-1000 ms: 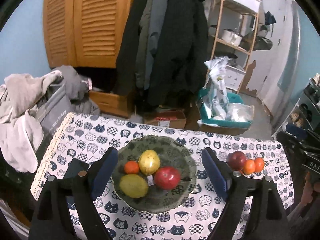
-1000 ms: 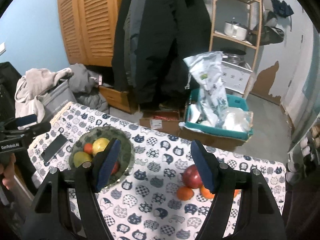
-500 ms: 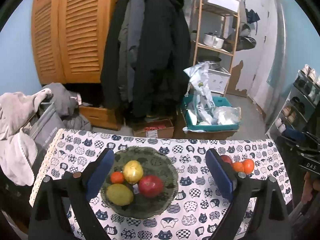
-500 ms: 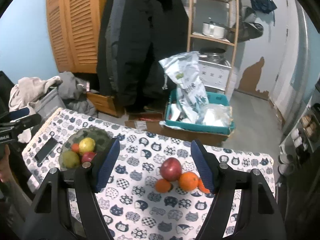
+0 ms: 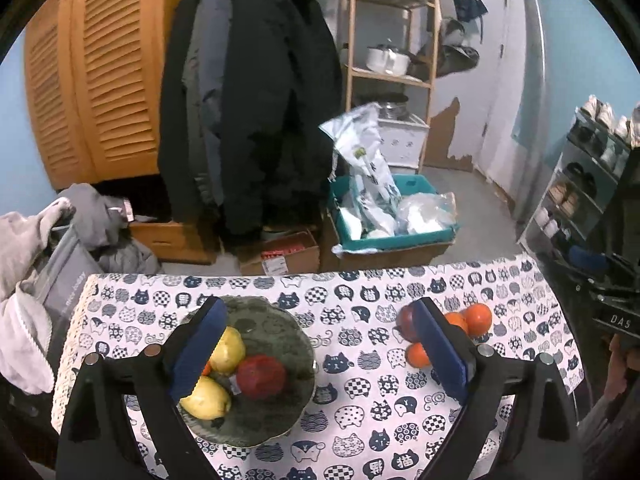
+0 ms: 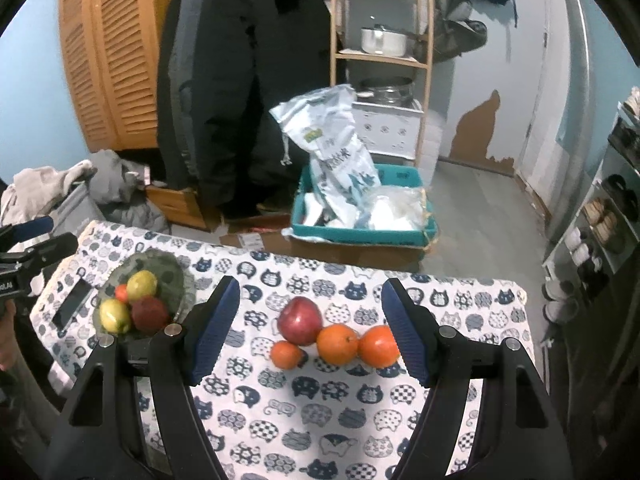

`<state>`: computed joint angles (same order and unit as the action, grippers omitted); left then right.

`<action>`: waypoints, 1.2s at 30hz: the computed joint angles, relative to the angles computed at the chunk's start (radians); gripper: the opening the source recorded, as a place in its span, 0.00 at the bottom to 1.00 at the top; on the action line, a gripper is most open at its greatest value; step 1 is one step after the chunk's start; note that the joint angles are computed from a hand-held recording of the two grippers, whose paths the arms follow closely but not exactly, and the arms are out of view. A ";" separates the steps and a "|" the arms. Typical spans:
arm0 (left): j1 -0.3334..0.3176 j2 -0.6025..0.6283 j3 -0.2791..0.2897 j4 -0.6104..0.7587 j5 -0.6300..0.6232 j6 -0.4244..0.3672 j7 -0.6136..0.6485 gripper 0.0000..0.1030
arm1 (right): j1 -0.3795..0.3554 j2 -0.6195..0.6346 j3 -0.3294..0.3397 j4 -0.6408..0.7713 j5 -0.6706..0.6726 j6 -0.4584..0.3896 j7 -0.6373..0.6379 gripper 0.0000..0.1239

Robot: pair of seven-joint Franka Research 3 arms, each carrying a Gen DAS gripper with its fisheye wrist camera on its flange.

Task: Organize fruits
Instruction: 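Withdraw both tools from the bowl toward the remaining apple and oranges, then grasp a small dark mandarin with the left tool while the right tool grasps a large orange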

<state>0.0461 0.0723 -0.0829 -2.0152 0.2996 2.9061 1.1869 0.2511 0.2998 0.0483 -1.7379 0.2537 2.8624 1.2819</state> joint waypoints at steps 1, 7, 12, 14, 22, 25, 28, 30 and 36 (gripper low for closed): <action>-0.002 0.010 -0.007 0.010 -0.015 -0.009 0.017 0.92 | 0.000 0.001 -0.006 -0.001 -0.004 -0.002 0.006 0.60; -0.010 0.067 -0.038 0.062 -0.093 -0.047 0.099 0.92 | 0.001 0.014 -0.041 -0.001 -0.046 -0.017 0.055 0.60; -0.026 0.127 -0.056 0.114 -0.132 -0.081 0.133 0.92 | -0.006 0.043 -0.060 0.019 -0.083 -0.054 0.097 0.60; -0.040 0.154 -0.053 0.137 -0.119 -0.095 0.126 0.92 | -0.010 0.057 -0.066 0.027 -0.094 -0.070 0.110 0.60; -0.060 0.285 -0.081 0.257 -0.145 -0.209 0.146 0.92 | -0.035 0.122 -0.073 0.074 -0.105 -0.158 0.152 0.60; -0.067 0.337 -0.087 0.307 -0.166 -0.247 0.153 0.92 | -0.049 0.151 -0.070 0.100 -0.097 -0.195 0.156 0.60; -0.083 0.389 -0.080 0.357 -0.159 -0.279 0.139 0.92 | -0.058 0.183 -0.068 0.128 -0.092 -0.229 0.158 0.60; -0.087 0.423 -0.081 0.389 -0.160 -0.299 0.136 0.92 | -0.063 0.205 -0.068 0.147 -0.090 -0.250 0.161 0.60; -0.098 0.524 -0.085 0.489 -0.167 -0.357 0.123 0.92 | -0.075 0.275 -0.071 0.207 -0.085 -0.318 0.175 0.60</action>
<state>-0.0523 0.5963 -0.1683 -1.5266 0.1329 2.5487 1.3100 0.1766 0.5752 -0.0230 -1.5312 0.1690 2.5444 1.4568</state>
